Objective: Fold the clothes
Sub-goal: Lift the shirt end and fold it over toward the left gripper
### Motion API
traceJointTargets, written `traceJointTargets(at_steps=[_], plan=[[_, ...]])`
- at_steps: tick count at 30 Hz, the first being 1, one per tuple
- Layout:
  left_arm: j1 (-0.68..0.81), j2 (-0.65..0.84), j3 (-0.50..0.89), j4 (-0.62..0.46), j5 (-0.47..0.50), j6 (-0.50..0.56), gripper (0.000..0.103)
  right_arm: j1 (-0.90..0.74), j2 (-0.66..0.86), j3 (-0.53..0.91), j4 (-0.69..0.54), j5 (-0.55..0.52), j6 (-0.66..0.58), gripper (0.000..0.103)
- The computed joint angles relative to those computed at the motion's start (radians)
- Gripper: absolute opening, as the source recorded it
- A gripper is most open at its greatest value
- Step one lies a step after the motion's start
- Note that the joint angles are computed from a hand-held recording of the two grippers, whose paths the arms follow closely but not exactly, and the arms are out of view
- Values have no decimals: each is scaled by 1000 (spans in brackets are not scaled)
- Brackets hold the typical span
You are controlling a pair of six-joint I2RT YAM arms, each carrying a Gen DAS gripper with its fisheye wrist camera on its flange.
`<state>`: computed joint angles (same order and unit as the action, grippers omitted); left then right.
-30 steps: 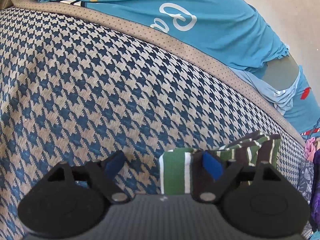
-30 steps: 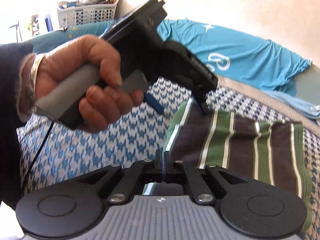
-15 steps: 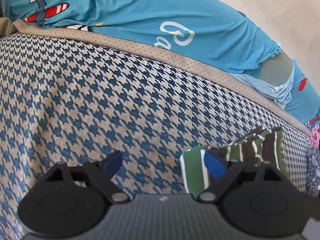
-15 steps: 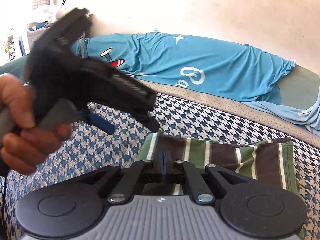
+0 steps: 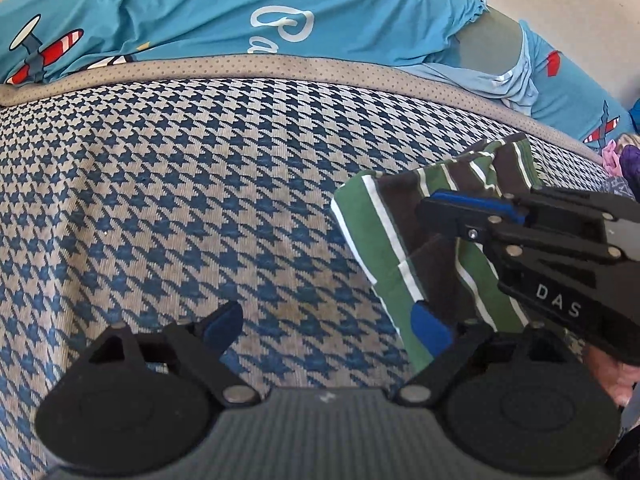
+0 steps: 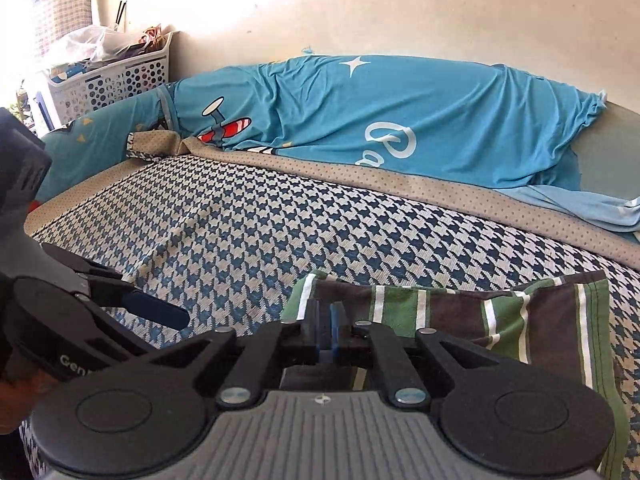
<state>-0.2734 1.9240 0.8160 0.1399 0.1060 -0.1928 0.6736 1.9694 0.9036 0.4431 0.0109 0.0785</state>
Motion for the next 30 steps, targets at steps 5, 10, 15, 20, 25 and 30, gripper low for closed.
traceJointTargets(at_steps=[5, 10, 15, 20, 25, 30], plan=[[-13, -12, -52, 72, -14, 63, 96, -29, 16, 27, -25, -65, -12, 11], [-43, 4, -71, 115, 5, 98, 96, -30, 55, 84, -77, -89, -32, 12], [-84, 27, -97, 176, -24, 130, 96, -29, 86, 122, -96, -90, -50, 12], [-106, 50, -109, 217, -49, 126, 98, -28, 103, 141, -99, -87, -63, 13], [-114, 62, -114, 240, -60, 123, 101, -24, 120, 160, -105, -81, -71, 12], [-117, 70, -103, 233, -61, 128, 103, -25, 129, 165, -102, -62, -79, 3]])
